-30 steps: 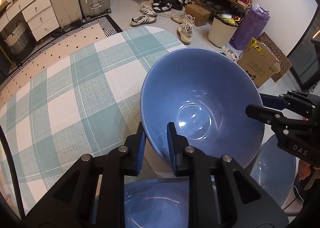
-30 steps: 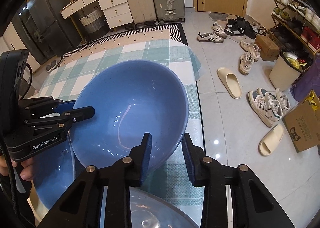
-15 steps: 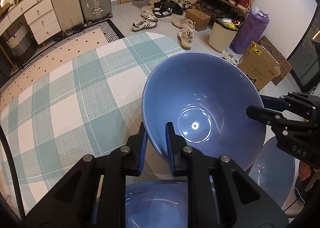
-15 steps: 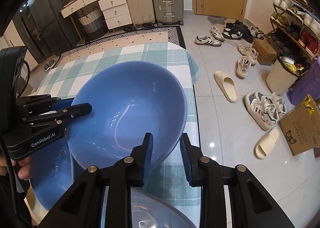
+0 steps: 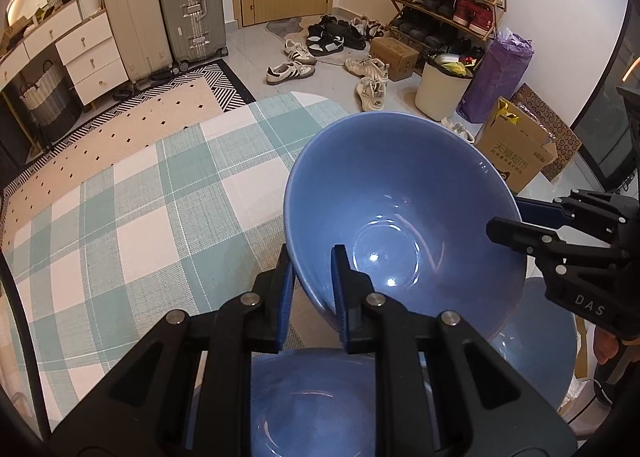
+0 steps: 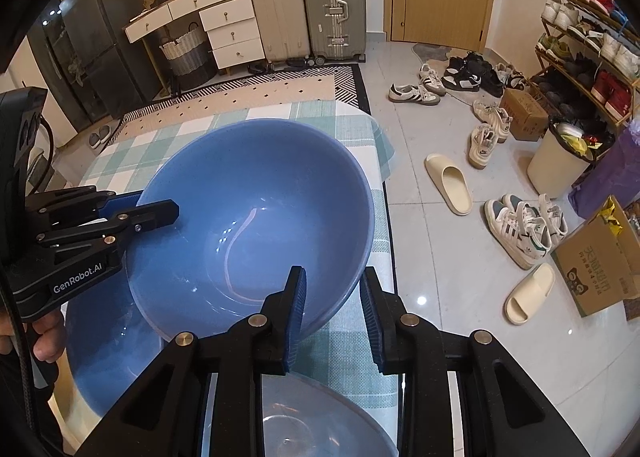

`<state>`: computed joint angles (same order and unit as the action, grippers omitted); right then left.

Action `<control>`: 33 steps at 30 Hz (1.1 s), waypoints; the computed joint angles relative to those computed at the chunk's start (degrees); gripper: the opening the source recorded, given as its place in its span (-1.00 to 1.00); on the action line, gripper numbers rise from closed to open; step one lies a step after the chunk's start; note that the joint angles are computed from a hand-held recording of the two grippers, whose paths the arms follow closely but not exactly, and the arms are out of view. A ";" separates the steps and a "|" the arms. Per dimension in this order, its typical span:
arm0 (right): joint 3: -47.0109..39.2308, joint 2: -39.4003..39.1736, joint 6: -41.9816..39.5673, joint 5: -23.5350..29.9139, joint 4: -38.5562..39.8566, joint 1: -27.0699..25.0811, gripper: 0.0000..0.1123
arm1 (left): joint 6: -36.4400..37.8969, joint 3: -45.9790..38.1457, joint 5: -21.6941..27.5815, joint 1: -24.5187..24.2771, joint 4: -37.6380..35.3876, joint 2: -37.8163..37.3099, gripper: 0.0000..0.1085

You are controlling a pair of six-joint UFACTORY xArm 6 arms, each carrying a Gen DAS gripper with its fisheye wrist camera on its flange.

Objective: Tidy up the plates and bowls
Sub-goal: 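Lift the blue bowl with both tools over another blue bowl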

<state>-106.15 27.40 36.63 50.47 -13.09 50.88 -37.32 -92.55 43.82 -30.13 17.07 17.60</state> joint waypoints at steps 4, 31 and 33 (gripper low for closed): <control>0.77 -1.06 0.80 -0.21 -1.04 0.41 -0.50 | -1.30 1.10 -0.01 -0.61 1.00 -1.80 -0.73; 5.25 -8.93 7.04 0.21 -8.93 6.02 -0.50 | -11.78 10.09 3.78 -6.78 10.45 -16.41 -0.72; 5.26 -9.21 7.45 0.37 -9.42 6.54 -0.50 | -12.64 10.91 4.24 -7.34 11.16 -17.56 -0.72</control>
<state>-100.88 18.19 44.09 50.84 -22.50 57.42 -49.96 -81.63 48.07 -37.47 28.22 0.03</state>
